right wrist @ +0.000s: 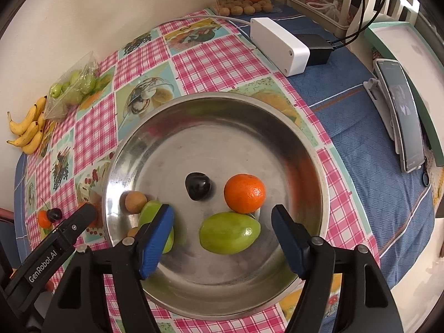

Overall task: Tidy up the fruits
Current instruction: 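Withdraw both open grippers from the steel plate toward the loose fruit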

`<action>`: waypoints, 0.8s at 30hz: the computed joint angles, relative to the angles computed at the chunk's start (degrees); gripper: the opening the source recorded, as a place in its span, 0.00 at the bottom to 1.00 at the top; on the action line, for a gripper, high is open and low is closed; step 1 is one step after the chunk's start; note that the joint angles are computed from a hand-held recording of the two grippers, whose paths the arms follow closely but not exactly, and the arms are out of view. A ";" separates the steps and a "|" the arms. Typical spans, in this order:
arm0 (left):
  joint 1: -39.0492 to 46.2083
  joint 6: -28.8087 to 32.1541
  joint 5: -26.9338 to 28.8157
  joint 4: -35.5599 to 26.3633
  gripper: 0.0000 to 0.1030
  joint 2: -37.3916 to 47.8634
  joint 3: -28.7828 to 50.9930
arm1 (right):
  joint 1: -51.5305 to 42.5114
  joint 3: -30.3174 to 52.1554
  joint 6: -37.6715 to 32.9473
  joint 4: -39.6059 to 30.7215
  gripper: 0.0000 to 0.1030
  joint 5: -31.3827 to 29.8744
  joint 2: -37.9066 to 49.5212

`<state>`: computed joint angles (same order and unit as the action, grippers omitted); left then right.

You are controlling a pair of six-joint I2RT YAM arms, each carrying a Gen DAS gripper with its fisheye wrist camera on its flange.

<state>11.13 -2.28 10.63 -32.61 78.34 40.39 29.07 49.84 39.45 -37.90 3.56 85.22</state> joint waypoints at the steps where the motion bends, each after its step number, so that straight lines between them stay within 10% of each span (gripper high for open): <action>1: -0.01 -0.03 -0.28 0.10 0.81 0.10 -0.04 | -0.01 -0.03 -0.05 0.14 0.76 0.00 0.18; 19: -0.72 -0.27 -7.07 3.02 1.00 0.53 -1.47 | 0.28 -0.49 0.25 0.56 0.85 0.31 0.52; 24: -0.40 -0.27 -8.61 3.68 1.00 0.61 -1.73 | 0.79 -0.11 0.66 0.12 1.00 1.54 1.00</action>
